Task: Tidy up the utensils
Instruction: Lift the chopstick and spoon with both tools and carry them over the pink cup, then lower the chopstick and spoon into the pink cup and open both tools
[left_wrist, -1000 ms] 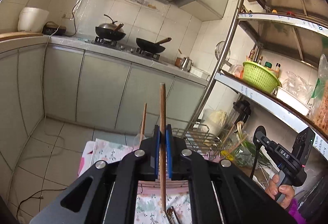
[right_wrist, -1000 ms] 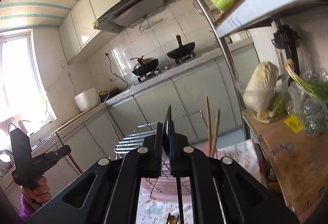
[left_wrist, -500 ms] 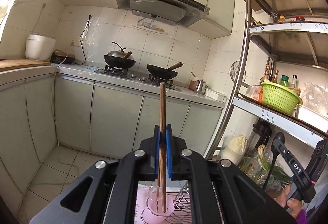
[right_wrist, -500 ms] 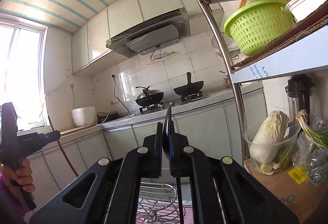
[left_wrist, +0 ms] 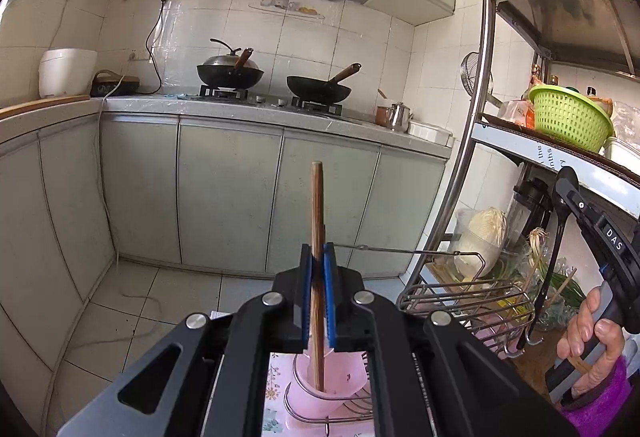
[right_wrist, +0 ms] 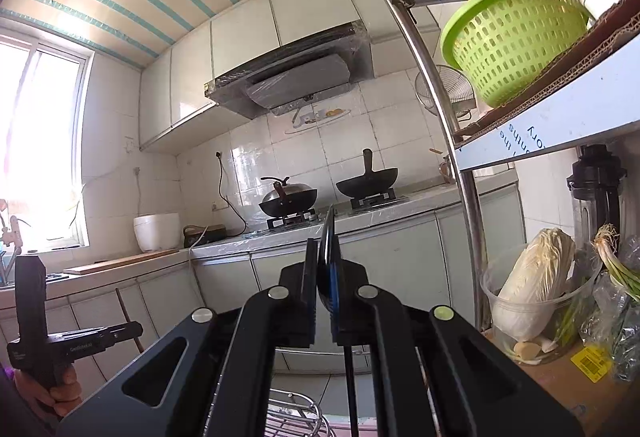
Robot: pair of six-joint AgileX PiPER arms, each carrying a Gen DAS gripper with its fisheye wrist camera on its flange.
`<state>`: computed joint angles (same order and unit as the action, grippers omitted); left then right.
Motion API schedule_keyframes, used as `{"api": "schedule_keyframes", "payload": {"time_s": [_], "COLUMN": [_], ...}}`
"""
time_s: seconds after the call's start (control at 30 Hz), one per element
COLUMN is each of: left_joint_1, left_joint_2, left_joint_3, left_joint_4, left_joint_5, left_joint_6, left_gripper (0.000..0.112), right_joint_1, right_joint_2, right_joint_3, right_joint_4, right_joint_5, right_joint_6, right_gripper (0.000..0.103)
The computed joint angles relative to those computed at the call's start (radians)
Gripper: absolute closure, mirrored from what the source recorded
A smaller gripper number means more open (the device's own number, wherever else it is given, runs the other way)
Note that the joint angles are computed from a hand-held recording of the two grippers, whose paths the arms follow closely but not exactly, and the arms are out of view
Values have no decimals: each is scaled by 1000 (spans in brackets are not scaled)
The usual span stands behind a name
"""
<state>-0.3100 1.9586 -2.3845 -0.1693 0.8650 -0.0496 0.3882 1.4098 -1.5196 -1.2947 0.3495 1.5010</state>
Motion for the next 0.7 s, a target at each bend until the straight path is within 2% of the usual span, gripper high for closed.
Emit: {"api": "schedule_keyframes", "payload": {"time_s": [0.07,0.2,0.27,0.33,0.4,0.63,0.7], "left_joint_1": [5,13,13,14,11,-9,-18], "left_joint_2": [-10,-19,-30,-39,-42,-35,-30], "left_joint_3": [37,78,104,126,140,154,151], "left_joint_4": [-18,-46,-55,-64,-62,-47,-35], "left_joint_5": [-18,-33,-46,-58,-62,-53,-45], "left_joint_6": [5,13,19,27,24,8,6], "left_gripper": [107,107,107,107,107,107,107], "right_joint_1": [-8,-23,-32,-32,-9,32,29], "right_joint_2": [10,11,8,0,-21,-74,-80], "right_joint_3": [4,50,69,88,117,163,165], "right_joint_4": [-35,-205,-227,-201,-217,-101,-65], "right_joint_5": [-13,-42,-53,-55,-20,42,35], "right_joint_6": [35,224,269,263,256,131,95], "right_gripper": [98,98,98,98,98,98,98]}}
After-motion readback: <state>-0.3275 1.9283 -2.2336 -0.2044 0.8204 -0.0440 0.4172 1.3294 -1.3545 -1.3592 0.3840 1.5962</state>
